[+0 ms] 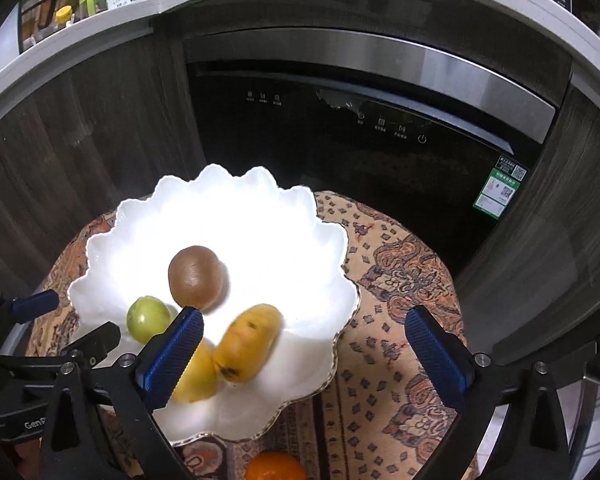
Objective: Organize fruits
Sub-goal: 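Withdraw both open tools from the bowl back toward the loose fruits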
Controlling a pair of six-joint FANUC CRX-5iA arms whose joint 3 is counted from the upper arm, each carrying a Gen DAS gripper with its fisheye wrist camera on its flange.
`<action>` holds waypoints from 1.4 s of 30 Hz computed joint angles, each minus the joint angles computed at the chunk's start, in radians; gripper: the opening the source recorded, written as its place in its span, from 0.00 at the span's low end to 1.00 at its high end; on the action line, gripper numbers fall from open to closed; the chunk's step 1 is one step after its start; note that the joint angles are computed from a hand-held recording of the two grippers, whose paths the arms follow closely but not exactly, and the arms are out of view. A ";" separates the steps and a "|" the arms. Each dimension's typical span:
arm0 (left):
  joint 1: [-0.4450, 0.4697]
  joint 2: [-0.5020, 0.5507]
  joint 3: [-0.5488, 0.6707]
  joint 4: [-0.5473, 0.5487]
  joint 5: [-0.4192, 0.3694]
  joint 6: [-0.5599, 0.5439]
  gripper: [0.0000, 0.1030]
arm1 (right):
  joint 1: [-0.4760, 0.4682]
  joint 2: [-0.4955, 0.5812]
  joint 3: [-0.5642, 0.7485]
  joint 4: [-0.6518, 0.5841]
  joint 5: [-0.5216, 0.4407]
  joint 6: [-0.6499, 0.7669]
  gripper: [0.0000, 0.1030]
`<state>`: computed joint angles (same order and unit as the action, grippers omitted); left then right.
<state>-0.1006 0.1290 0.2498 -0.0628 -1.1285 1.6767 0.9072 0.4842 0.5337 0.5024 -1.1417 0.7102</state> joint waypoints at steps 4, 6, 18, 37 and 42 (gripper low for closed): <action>-0.008 -0.024 0.000 -0.012 0.001 0.002 0.86 | 0.007 -0.023 -0.018 0.003 -0.003 -0.016 0.99; -0.010 -0.035 -0.002 -0.017 0.000 0.004 0.86 | 0.011 -0.036 -0.030 0.006 -0.004 -0.024 0.99; -0.034 -0.129 -0.040 -0.044 -0.010 0.025 0.87 | 0.059 -0.128 -0.114 0.064 -0.006 -0.082 0.99; -0.078 -0.243 -0.162 -0.029 -0.040 0.069 0.87 | 0.131 -0.271 -0.297 0.068 -0.014 -0.187 0.99; -0.104 -0.259 -0.196 -0.039 -0.045 0.091 0.87 | 0.143 -0.306 -0.352 0.058 -0.014 -0.220 0.99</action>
